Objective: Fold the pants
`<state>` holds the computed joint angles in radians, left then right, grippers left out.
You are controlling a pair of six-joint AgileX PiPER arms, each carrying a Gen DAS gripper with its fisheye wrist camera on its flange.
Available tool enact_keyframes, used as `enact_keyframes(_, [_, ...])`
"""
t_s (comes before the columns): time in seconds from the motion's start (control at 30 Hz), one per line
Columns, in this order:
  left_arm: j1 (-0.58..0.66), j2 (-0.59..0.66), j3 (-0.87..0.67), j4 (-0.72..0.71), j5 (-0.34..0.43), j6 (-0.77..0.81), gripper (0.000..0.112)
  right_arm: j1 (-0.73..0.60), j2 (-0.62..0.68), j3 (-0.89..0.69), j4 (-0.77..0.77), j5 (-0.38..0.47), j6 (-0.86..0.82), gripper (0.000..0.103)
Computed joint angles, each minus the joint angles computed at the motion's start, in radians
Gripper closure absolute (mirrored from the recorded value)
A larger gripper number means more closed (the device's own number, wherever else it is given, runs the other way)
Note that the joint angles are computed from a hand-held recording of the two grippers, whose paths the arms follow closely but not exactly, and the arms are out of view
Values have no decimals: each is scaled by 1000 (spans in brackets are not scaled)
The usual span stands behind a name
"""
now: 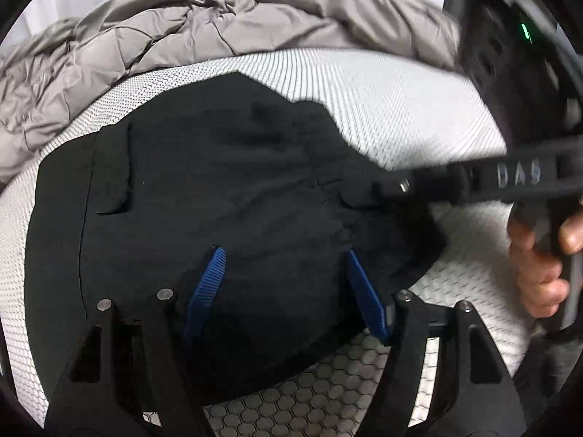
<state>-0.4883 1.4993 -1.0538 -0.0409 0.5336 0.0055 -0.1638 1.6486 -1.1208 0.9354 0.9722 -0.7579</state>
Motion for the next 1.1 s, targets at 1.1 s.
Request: enact_keyframes(1.1, [60,-12,39,-153,-9,168,44,132,150,-185,11,-260,200,83])
